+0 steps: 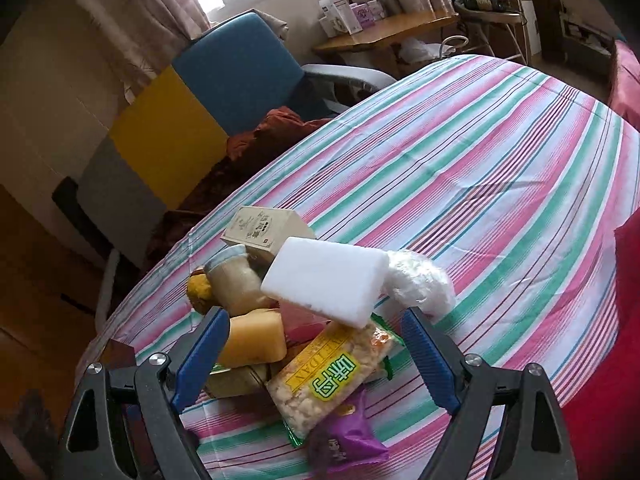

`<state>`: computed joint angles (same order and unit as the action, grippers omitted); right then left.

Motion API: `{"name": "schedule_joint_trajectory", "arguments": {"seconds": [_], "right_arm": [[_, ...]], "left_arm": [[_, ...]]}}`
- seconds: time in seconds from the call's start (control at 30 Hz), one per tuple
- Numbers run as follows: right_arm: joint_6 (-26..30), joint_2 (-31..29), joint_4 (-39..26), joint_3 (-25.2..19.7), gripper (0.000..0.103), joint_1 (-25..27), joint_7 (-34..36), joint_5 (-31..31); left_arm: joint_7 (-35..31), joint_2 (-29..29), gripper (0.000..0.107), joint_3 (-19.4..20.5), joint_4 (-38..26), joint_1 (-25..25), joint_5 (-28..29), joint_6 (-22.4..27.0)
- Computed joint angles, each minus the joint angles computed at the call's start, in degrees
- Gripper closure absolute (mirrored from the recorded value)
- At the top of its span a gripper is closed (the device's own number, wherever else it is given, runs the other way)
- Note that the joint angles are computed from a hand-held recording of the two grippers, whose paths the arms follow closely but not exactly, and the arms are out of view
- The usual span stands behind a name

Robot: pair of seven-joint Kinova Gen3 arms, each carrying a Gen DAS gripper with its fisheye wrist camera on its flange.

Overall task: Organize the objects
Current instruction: 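Return both tools to the pile and grasp the green-and-white box with the left tool, then carry the green box with the left tool while the right tool grasps a yellow sponge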

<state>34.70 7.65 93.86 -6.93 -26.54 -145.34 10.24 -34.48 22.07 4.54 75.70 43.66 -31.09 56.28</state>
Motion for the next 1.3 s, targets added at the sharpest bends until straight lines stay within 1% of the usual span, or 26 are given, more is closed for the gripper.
{"name": "schedule_joint_trajectory", "arguments": {"seconds": [0.07, 0.2, 0.27, 0.33, 0.4, 0.47, 0.53, 0.57, 0.63, 0.7, 0.83, 1.0, 1.1, 1.23, 1.3], "right_arm": [[-0.6, -0.1, 0.3, -0.2, 0.014, 0.5, 1.0, -0.9], [-1.4, -0.1, 0.5, -0.5, 0.014, 1.5, 3.4, -3.6], [-1.6, -0.1, 0.7, -0.5, 0.014, 1.8, 4.3, -4.7], [-2.1, -0.2, 0.9, -0.5, 0.014, 2.1, 5.0, -5.6], [-2.1, -0.2, 0.9, -0.4, 0.014, 2.1, 5.1, -5.9], [-2.2, -0.1, 0.9, -0.4, 0.014, 2.2, 5.6, -6.4], [-1.9, 0.0, 0.7, -0.3, 0.014, 1.8, 5.1, -5.7], [-1.7, 0.0, 0.6, -0.2, 0.014, 1.6, 5.0, -5.4], [-1.3, 0.1, 0.3, -0.3, 0.014, 1.3, 5.0, -4.9], [-0.6, 0.4, -0.2, -0.3, 0.014, 1.0, 5.2, -4.3], [1.9, 1.4, -2.1, -0.5, 0.014, 0.1, 6.0, -3.0], [5.4, 3.1, -4.8, -0.7, 0.014, -1.1, 8.0, -2.4], [7.9, 4.2, -6.7, -0.5, 0.014, -2.0, 8.9, -1.7], [14.1, 7.2, -11.5, -0.4, 0.014, -4.5, 10.7, 0.4], [16.5, 9.0, -13.9, -0.3, 0.014, -6.0, 11.8, 1.9]], "left_arm": [[-0.8, 2.3, 0.005, 0.4, -2.9, -1.0, 1.8, 0.6], [-1.9, 6.1, 0.005, -0.3, -7.6, -0.8, 3.9, 1.8], [-1.8, 7.9, 0.005, -1.4, -9.7, 0.0, 4.0, 2.8], [-2.2, 9.1, 0.005, -1.9, -11.1, 0.0, 4.7, 3.2], [-1.6, 9.7, 0.009, -2.7, -11.3, 0.1, 5.1, 2.9], [-2.5, 9.1, 0.033, -1.9, -9.4, -1.8, 7.7, -0.3], [-2.7, 7.9, 0.033, -1.9, -6.8, -2.6, 9.1, -3.4], [-2.4, 6.9, 0.033, -2.2, -4.9, -2.4, 8.8, -5.2], [-2.3, 5.4, 0.033, -2.4, -2.3, -2.3, 8.4, -7.1], [-0.7, 3.2, 0.033, -3.0, 1.8, -1.5, 7.1, -9.6], [2.1, -1.2, 0.033, -2.8, 9.1, -0.4, 4.1, -12.6], [7.0, -5.1, 0.033, -1.5, 15.6, 0.5, -0.7, -14.2], [9.6, -6.9, 0.033, 0.0, 18.5, 0.5, -2.8, -14.6], [11.2, -9.2, 0.033, 2.1, 21.5, -0.4, -3.9, -15.2], [11.2, -9.3, 0.033, 3.2, 21.4, -0.7, -4.2, -14.9]]}}
